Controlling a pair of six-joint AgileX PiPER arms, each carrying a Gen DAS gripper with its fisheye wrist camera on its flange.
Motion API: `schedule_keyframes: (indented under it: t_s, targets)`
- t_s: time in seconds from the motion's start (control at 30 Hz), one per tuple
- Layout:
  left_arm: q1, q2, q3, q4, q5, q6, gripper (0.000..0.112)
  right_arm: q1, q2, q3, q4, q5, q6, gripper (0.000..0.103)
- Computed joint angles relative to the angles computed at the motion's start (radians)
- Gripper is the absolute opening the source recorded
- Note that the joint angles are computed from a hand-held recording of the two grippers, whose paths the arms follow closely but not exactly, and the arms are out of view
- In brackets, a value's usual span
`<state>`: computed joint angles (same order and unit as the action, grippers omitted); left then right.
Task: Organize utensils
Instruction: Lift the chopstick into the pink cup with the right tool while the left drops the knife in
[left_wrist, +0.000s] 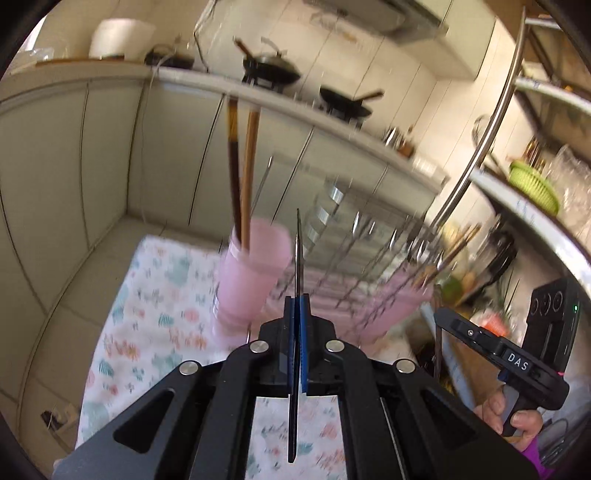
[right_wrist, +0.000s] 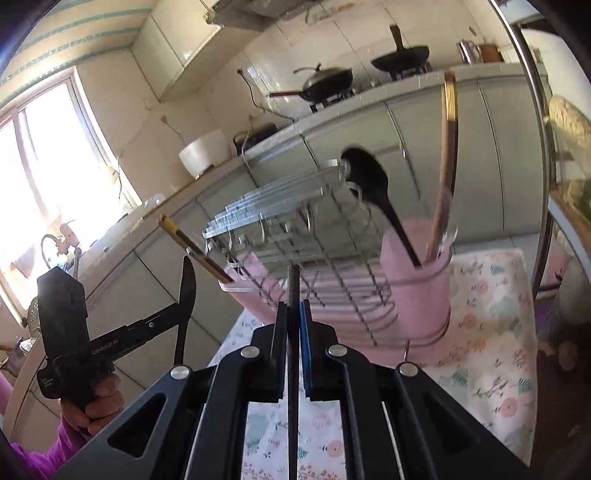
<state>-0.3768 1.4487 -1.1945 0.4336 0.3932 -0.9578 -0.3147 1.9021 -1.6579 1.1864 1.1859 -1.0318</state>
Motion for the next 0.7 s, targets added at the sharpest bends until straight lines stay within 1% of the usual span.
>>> schedule_keyframes:
  t_s: [0.07, 0.13, 0.2, 0.23, 0.3, 0.37, 0.43, 0.5, 0.7]
  targets:
    - [-0.001, 0.006, -0.032, 0.118, -0.015, -0.098, 0.002, -0.015, -0.009, -0.035, 0.045, -0.006, -0.017, 0.006]
    - [-0.007, 0.022, -0.070, 0.250, -0.018, -0.208, 0.002, -0.010, -0.021, -0.058, 0.079, -0.056, -0.040, 0.006]
    - [-0.005, 0.038, -0.100, 0.313, -0.026, -0.261, 0.002, -0.017, -0.016, -0.100, 0.110, -0.060, -0.040, 0.006]
    - [-0.003, 0.046, -0.116, 0.329, -0.031, -0.272, 0.002, -0.025, -0.029, -0.093, 0.129, -0.063, -0.056, 0.006]
    - [-0.002, 0.064, -0.145, 0.368, -0.036, -0.302, 0.002, -0.027, -0.040, -0.098, 0.172, -0.098, -0.098, 0.006]
    - [0.007, 0.085, -0.169, 0.366, -0.053, -0.296, 0.002, -0.024, -0.045, -0.110, 0.204, -0.143, -0.133, 0.006]
    - [0.012, 0.101, -0.187, 0.358, -0.059, -0.288, 0.002, -0.022, -0.038, -0.149, 0.209, -0.181, -0.133, 0.006]
    - [0.019, 0.115, -0.201, 0.332, -0.067, -0.261, 0.002, -0.024, -0.028, -0.182, 0.218, -0.196, -0.127, 0.006]
    - [0.019, 0.139, -0.211, 0.362, -0.073, -0.279, 0.002, -0.050, -0.032, -0.235, 0.258, -0.242, -0.133, 0.006]
